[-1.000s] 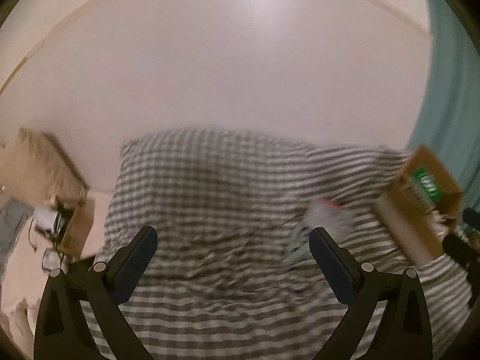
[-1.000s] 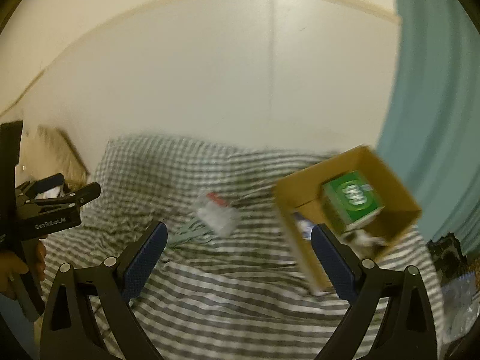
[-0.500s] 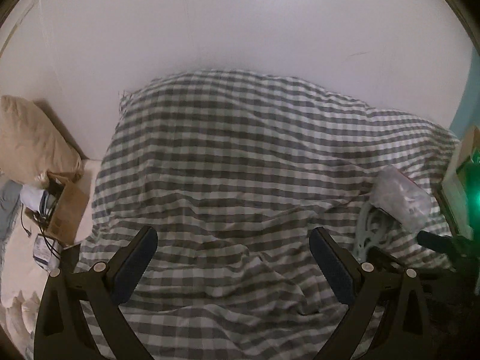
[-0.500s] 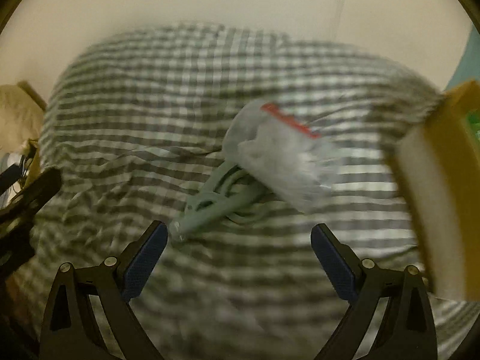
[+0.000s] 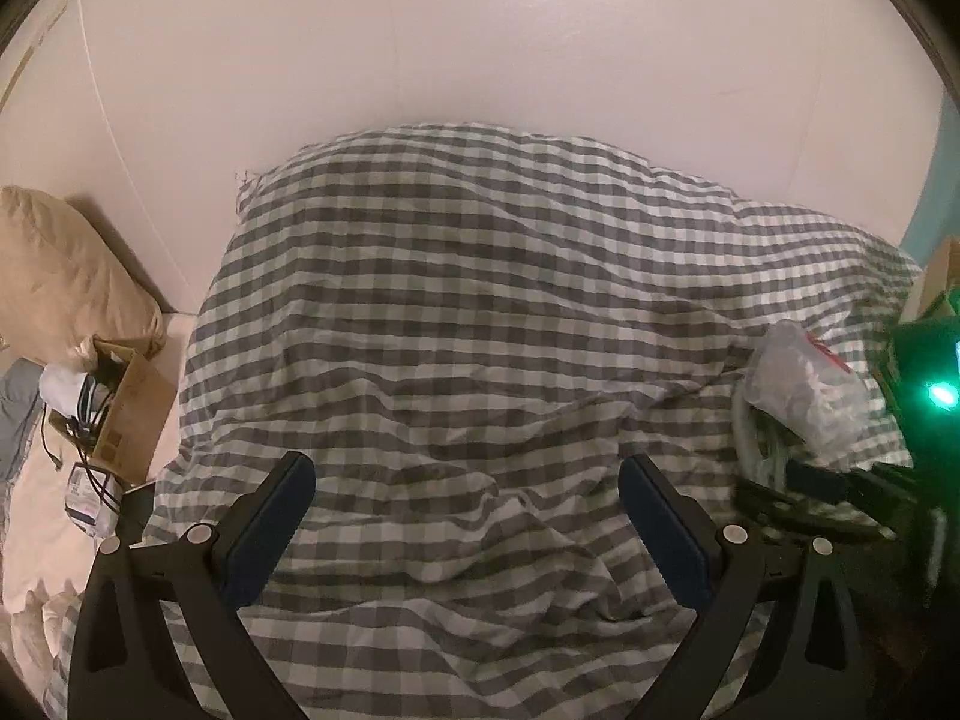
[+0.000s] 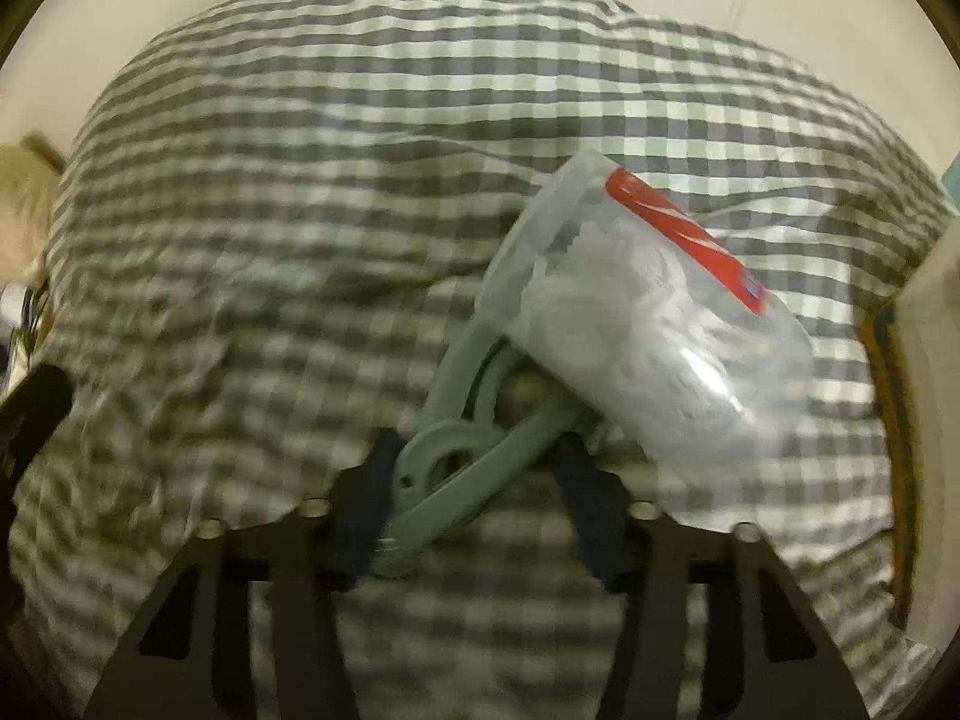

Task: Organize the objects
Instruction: 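Grasp the clear floss container with the left tool while the right tool grasps the hanger, then carry the floss container and hanger into the cardboard box and release both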

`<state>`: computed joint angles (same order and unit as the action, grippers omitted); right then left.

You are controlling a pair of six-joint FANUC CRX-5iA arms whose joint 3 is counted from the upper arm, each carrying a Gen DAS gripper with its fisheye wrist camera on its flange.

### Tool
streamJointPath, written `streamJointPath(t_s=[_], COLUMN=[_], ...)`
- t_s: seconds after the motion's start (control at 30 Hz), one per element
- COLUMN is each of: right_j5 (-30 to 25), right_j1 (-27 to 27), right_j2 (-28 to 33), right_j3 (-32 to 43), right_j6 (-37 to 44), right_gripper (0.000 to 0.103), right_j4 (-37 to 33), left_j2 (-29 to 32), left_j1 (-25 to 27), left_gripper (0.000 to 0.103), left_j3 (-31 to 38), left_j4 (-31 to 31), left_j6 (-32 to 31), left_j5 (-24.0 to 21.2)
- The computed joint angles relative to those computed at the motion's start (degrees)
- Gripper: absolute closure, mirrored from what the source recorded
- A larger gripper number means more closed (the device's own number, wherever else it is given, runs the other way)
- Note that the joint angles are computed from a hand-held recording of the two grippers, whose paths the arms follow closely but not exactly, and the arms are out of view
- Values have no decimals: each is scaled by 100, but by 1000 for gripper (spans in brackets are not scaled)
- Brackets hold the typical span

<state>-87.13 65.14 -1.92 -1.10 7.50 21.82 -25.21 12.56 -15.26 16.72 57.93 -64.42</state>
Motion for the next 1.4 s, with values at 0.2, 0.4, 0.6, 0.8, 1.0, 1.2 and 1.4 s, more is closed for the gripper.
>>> streamJointPath(t_s=[0.2, 0.4, 0.6, 0.8, 1.0, 1.2, 1.4], right_j5=[-460, -1544, -1964, -1482, -1379, -1330, -1428], right_j1=[1089, 2057, 2032, 1926, 1783, 1596, 1589], right_j2=[-790, -1281, -1542, -2033, -2041, -2077, -2056], right_j3=[-336, -379, -591, -1162, -1337, -1425, -1388], right_j6=[-543, -1014, -1082, -1490, -1584, -1597, -1693], right_gripper=[74, 78, 100, 100, 100, 69, 51], right_j4=[434, 1293, 1672, 1524, 1525, 1243, 1110], left_j2=[-224, -309, -90, 413, 955, 1491, 1530], left_j1=[-94, -608, -1686, -2233, -2654, -2981, -2914], left_gripper=[0, 0, 0, 0, 0, 0, 7], left_j3=[-35, -60, 39, 109, 260, 595, 484], left_j4=[-3, 22, -291, -59, -213, -578, -283], left_j6=[-60, 130, 355, 401, 379, 318, 14], left_j5=[-101, -199, -46, 224, 591, 506, 536])
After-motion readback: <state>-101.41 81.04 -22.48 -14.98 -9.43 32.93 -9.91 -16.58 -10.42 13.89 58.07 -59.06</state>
